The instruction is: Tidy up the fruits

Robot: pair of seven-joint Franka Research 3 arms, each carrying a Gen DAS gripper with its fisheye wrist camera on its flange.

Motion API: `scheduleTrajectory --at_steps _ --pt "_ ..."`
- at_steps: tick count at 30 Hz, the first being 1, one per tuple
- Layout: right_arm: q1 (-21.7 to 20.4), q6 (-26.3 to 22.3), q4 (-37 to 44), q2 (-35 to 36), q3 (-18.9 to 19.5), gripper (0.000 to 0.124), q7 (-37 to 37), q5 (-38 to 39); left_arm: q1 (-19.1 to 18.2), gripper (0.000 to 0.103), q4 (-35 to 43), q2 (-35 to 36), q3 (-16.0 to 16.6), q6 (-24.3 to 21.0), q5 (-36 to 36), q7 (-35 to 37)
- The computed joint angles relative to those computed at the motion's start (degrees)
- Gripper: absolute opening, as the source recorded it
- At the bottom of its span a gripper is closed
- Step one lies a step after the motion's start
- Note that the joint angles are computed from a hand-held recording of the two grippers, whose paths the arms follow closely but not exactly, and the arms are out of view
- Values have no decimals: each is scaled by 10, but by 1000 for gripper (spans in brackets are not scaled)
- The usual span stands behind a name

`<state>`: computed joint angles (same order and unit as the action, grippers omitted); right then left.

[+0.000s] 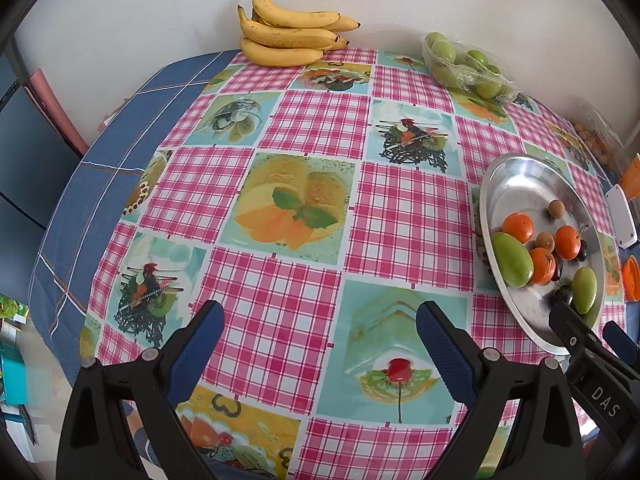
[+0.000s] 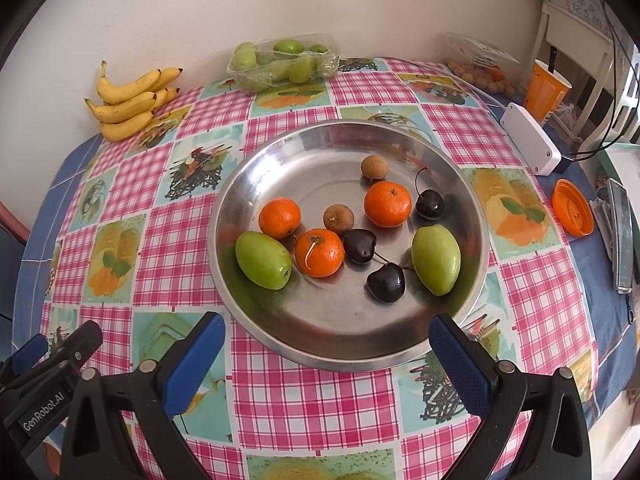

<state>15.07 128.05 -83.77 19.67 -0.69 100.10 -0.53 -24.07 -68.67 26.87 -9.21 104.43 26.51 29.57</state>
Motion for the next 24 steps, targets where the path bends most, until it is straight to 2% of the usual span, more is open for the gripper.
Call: scheduleTrajectory --at_steps 24 --pt "0 -4 1 2 0 103 -1 2 -2 97 9 5 1 0 1 11"
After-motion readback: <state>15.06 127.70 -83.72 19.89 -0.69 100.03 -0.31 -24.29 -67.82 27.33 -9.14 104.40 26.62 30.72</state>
